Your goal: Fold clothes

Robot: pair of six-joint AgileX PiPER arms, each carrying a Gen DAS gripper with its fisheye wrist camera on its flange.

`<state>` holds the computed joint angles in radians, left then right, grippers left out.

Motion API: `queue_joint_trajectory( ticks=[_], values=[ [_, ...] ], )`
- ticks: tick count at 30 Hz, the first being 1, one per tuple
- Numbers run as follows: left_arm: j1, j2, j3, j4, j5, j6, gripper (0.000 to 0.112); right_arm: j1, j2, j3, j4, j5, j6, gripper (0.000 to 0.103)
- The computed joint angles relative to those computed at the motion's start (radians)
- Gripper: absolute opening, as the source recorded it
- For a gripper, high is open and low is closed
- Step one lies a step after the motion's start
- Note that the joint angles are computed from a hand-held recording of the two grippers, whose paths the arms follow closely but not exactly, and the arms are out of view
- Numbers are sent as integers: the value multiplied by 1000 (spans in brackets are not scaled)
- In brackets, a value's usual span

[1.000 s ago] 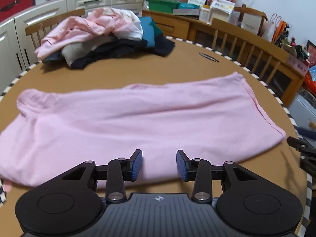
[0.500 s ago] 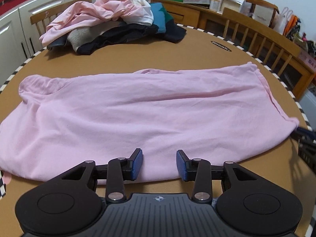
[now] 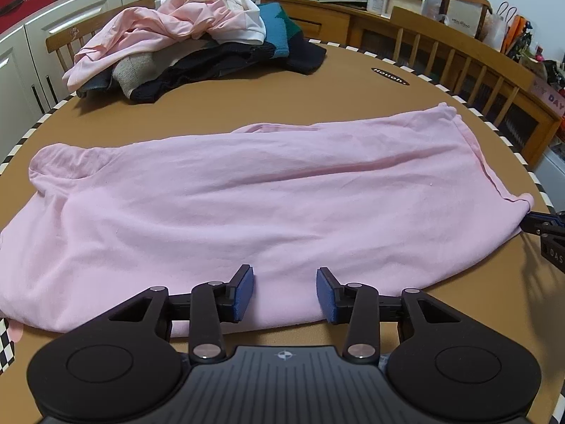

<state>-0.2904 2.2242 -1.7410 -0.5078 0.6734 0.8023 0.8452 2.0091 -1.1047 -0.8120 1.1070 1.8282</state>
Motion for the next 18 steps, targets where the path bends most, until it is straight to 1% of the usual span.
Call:
queue_joint_trajectory(
  ticks=[2, 4, 7, 10, 11, 13, 15, 16, 17, 18],
  values=[
    [2, 5, -11, 1, 11, 0, 43, 0, -24, 25, -13, -21, -24, 4],
    [4, 11, -23, 1, 22, 0, 43, -9, -73, 73, -20, -67, -15, 3],
    [4, 17, -36, 8, 34, -1, 43, -33, -188, 193, -56, -186, 15, 3],
    [4, 23, -50, 14, 47, -3, 43, -91, -338, 341, -96, -341, 12, 2],
    [4, 25, -56, 16, 52, -7, 43, -122, -387, 384, -96, -395, -13, 2],
    [5, 30, -68, 21, 63, -16, 43, -182, -452, 431, -62, -469, -92, 0],
    [6, 35, -78, 22, 73, -20, 43, -252, -505, 462, 5, -514, -217, 0],
    [6, 36, -81, 23, 77, -21, 43, -292, -534, 482, 39, -553, -273, 0],
    [6, 37, -84, 26, 80, -24, 43, -312, -552, 495, 51, -563, -289, 0],
    [5, 39, -88, 28, 83, -28, 43, -326, -562, 494, 72, -552, -319, 0]
  ],
)
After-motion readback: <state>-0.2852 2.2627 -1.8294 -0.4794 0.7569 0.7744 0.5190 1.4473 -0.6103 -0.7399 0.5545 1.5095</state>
